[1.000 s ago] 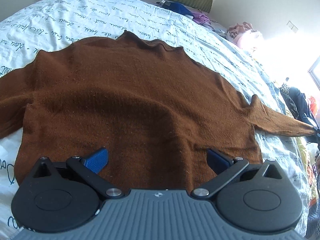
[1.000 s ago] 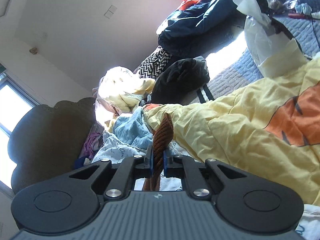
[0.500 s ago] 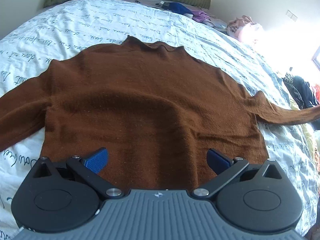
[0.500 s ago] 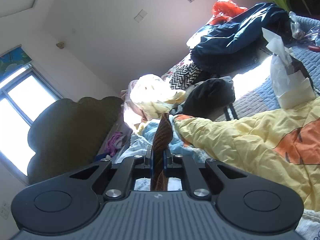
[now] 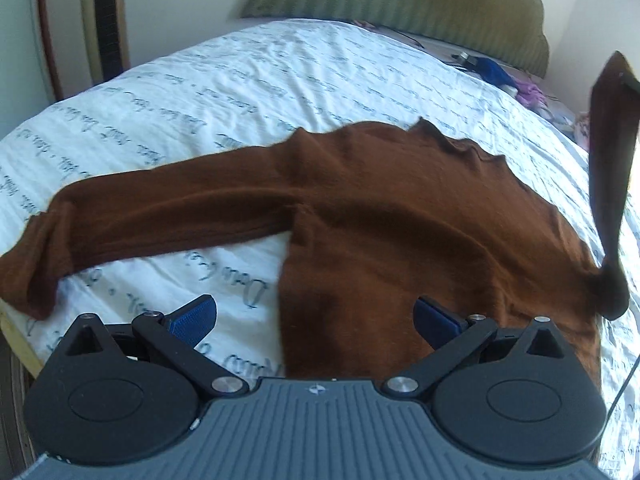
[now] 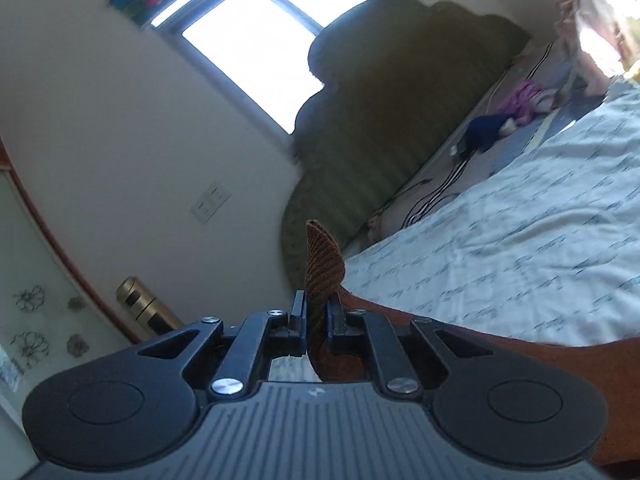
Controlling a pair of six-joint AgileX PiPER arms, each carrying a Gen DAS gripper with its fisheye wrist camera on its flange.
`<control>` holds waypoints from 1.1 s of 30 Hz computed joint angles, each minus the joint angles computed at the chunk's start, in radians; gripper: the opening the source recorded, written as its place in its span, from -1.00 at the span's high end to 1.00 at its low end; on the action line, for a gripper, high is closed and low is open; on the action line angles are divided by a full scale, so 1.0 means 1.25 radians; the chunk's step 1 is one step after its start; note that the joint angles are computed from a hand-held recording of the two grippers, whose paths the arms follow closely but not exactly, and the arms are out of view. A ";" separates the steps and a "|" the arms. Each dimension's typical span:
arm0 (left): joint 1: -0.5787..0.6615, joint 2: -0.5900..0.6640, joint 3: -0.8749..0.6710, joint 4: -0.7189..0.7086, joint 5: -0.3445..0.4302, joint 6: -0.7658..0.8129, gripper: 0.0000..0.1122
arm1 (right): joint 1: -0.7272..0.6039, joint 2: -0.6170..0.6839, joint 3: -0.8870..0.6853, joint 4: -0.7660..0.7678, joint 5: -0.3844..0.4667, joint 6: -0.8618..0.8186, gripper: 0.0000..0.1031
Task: Fold small clothes
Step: 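Fold the held sleeve across the sweater body and release it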
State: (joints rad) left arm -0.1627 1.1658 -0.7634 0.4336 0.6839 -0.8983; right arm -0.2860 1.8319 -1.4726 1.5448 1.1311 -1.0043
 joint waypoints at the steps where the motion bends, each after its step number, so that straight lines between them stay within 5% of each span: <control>1: 0.023 -0.012 0.004 -0.004 0.004 0.015 -0.84 | 0.055 0.005 0.015 -0.002 -0.001 -0.004 0.84; 7: 0.212 -0.033 0.005 -0.144 -0.020 0.246 -0.84 | 0.294 0.025 0.132 -0.022 -0.122 -0.061 0.84; 14: 0.308 0.005 0.009 -0.280 -0.083 0.432 -0.84 | 0.410 0.082 0.199 -0.062 -0.215 -0.085 0.76; 15: 0.315 0.014 0.009 -0.303 -0.095 0.455 -0.84 | 0.420 0.093 0.187 -0.088 -0.220 -0.074 0.68; 17: 0.314 0.031 -0.001 -0.323 -0.105 0.470 -0.84 | 0.446 0.114 0.154 -0.153 -0.226 -0.026 -0.35; 20: 0.308 0.042 -0.020 -0.357 -0.123 0.502 -0.84 | 0.425 0.053 0.216 -0.108 -0.238 -0.111 -0.88; 25: 0.284 0.102 -0.068 -0.421 -0.158 0.560 -0.84 | 0.288 -0.031 0.264 -0.137 -0.154 -0.149 -0.88; 27: 0.271 0.150 -0.095 -0.447 -0.178 0.581 -0.84 | 0.222 -0.093 0.322 -0.144 -0.220 -0.203 -0.88; 30: 0.261 0.233 -0.140 -0.547 -0.215 0.673 -0.84 | 0.143 -0.171 0.402 -0.145 -0.406 -0.298 -0.87; 33: 0.228 0.321 -0.187 -0.554 -0.254 0.697 -0.84 | 0.038 -0.119 0.363 -0.169 -0.438 -0.262 -0.86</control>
State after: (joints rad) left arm 0.1221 1.5668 -0.9972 -0.2589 0.3663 -0.0274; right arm -0.2387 1.6826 -1.0186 1.3335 0.5835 -1.3323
